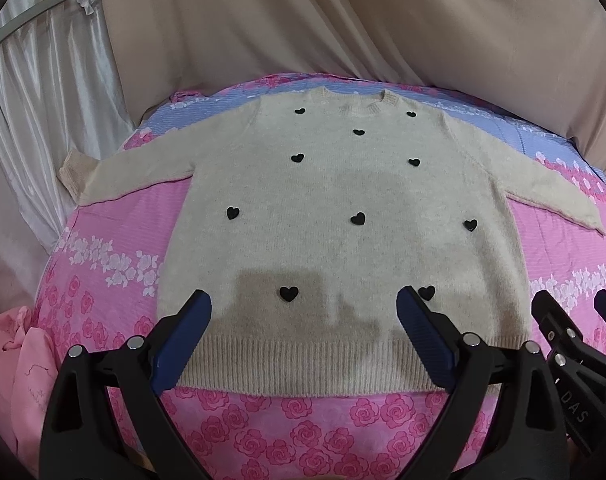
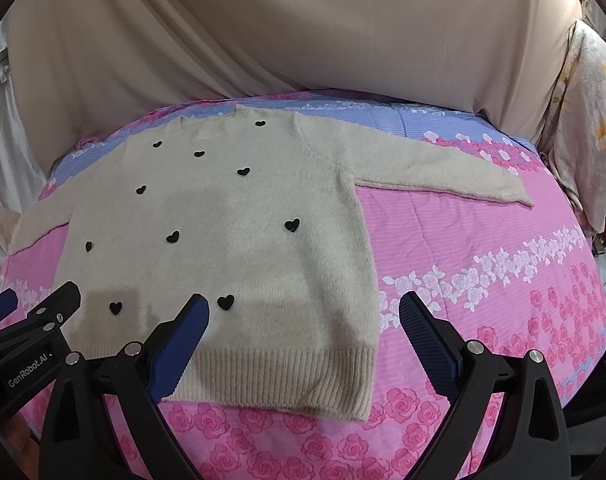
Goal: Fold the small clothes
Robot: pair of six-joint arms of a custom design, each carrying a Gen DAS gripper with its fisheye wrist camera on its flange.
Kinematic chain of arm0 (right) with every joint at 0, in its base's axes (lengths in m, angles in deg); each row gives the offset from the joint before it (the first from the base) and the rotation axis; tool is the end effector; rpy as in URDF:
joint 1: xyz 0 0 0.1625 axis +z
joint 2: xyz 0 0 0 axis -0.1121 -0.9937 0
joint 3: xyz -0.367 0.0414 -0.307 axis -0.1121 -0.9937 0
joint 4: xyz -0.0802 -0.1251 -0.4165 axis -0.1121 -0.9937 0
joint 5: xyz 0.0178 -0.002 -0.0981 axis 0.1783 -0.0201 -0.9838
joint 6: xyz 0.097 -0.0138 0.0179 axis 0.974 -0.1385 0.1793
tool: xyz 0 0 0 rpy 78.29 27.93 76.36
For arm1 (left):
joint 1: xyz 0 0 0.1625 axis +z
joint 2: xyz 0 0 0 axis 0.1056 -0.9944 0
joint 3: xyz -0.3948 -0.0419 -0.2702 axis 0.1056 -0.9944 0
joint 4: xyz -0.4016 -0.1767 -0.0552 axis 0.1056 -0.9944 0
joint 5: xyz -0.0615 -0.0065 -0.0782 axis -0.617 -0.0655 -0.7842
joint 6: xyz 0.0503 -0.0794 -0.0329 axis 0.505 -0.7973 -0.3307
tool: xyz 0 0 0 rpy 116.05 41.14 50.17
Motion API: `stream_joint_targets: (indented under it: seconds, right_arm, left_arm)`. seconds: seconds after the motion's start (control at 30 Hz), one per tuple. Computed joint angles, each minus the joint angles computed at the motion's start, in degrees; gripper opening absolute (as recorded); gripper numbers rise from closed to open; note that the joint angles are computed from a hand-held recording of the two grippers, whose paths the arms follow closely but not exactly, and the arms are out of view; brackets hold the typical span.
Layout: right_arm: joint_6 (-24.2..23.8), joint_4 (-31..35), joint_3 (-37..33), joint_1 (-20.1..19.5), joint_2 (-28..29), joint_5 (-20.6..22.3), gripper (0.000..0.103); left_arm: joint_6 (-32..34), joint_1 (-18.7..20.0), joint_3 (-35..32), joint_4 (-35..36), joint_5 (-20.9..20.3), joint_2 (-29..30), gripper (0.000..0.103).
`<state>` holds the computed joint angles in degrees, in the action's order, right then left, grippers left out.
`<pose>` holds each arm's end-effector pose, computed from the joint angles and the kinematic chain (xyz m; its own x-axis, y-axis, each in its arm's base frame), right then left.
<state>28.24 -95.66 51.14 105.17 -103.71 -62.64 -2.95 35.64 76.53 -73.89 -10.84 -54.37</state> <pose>0.1495 -0.6691 0.4346 -0.5767 0.5621 0.5928 -0.1068 0.6675 -0.7369 -0.5476 -0.7638 0.0511 -0.6149 0.3416 -0.7108 0.6215 0.7647 -0.1701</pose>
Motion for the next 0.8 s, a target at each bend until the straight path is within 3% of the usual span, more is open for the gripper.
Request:
stream_joint_targets:
  seconds: [0.8]
  right_arm:
    - [-0.2,-0.1,0.4,0.1,-0.2,0.1,0.094]
  left_arm:
    - [-0.4,-0.2,0.5,0.4,0.0,-0.2,0.092]
